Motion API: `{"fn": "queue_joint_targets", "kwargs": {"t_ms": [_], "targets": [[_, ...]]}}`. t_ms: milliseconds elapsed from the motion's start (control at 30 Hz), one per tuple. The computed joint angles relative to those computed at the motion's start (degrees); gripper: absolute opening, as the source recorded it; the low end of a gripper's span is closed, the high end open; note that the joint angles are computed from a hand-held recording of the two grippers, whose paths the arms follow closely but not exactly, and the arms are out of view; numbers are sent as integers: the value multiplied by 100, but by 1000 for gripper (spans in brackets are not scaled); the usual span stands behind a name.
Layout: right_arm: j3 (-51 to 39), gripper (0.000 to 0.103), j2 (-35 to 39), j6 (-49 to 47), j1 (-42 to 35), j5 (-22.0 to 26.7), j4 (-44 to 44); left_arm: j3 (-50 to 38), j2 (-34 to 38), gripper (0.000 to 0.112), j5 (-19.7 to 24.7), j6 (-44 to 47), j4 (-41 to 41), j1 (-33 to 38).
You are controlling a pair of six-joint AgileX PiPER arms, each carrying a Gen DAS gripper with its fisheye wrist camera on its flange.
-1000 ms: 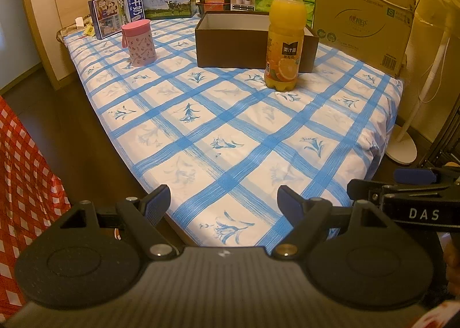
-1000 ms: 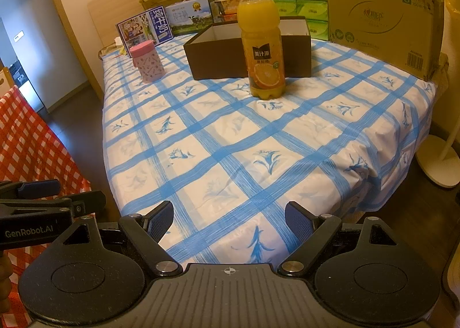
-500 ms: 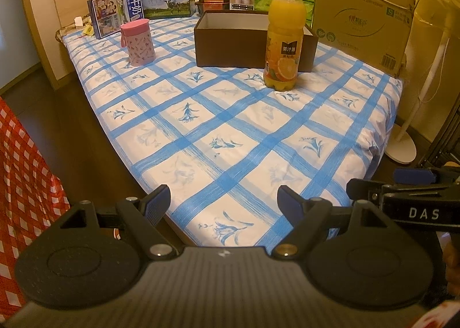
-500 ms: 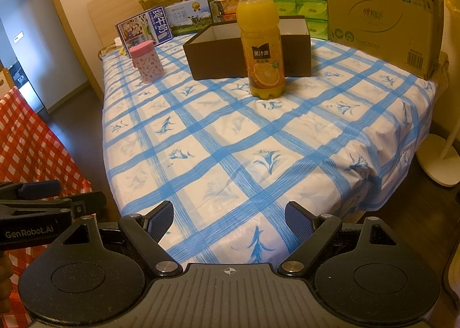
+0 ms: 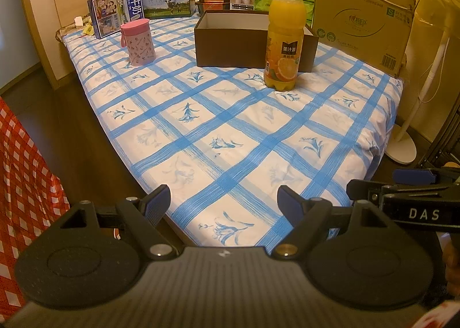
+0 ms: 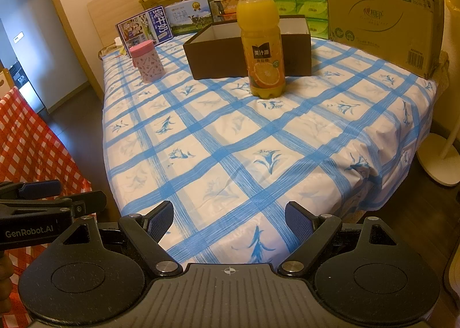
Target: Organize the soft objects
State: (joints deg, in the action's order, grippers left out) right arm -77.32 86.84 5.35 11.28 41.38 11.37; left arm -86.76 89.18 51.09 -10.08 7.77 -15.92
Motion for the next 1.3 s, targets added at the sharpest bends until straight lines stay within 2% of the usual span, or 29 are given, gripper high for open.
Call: {"fn": "queue_joint_targets", "kwargs": {"t_ms": [1300], "targets": [[9,84,33,-90,-59,1,78,-77,123,80,-89,115,-28,-6]]}}
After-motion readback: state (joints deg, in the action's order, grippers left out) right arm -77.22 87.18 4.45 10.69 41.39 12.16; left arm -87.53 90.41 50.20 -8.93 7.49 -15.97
